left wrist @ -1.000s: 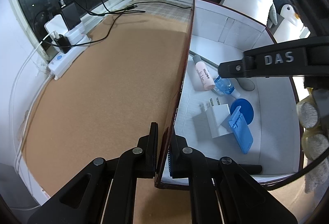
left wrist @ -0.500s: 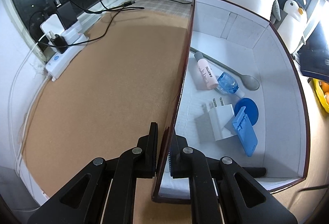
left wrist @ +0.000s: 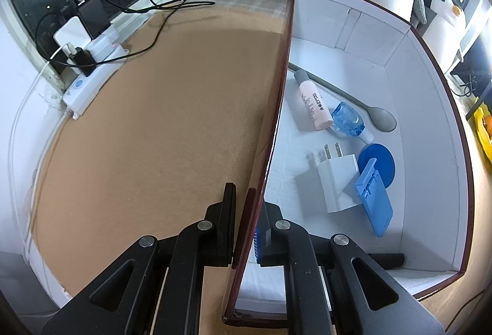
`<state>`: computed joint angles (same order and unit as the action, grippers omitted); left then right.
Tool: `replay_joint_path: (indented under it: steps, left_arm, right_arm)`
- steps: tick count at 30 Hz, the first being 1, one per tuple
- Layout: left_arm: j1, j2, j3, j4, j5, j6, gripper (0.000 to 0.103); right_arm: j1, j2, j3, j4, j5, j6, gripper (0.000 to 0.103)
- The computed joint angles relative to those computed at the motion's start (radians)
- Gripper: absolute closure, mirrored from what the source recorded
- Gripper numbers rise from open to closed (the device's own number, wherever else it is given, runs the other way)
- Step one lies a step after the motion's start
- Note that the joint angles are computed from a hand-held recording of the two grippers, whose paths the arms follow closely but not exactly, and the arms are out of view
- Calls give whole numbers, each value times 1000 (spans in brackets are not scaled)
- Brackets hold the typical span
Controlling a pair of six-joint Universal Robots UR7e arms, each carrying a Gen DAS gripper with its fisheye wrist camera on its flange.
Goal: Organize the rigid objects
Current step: 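Move the right gripper back to the green lip balm and grasp it, then carry the lip balm into the box and release it upright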
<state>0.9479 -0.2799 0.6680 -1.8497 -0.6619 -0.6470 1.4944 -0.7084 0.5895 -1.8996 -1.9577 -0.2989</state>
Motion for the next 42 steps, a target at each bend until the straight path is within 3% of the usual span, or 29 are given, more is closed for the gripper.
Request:
replay_joint_path:
  steps: [16,28,35,42]
  left_arm:
    - [-3,10,-18,38,11,-21,92]
    - [-3,4,-9,32,11,-18,92]
    - [-3,4,-9,34,11,-19,92]
    - [-5,-2,3,21,9,-17,92]
  right_arm:
    - [-93,-39,115,-31,-152,33,63]
    - [-88,-38,160,-82,-219,-16,74]
    - [-78,-29,167,-107,-268,-54,89]
    - [-78,-48,179,-109,-248,-41,89]
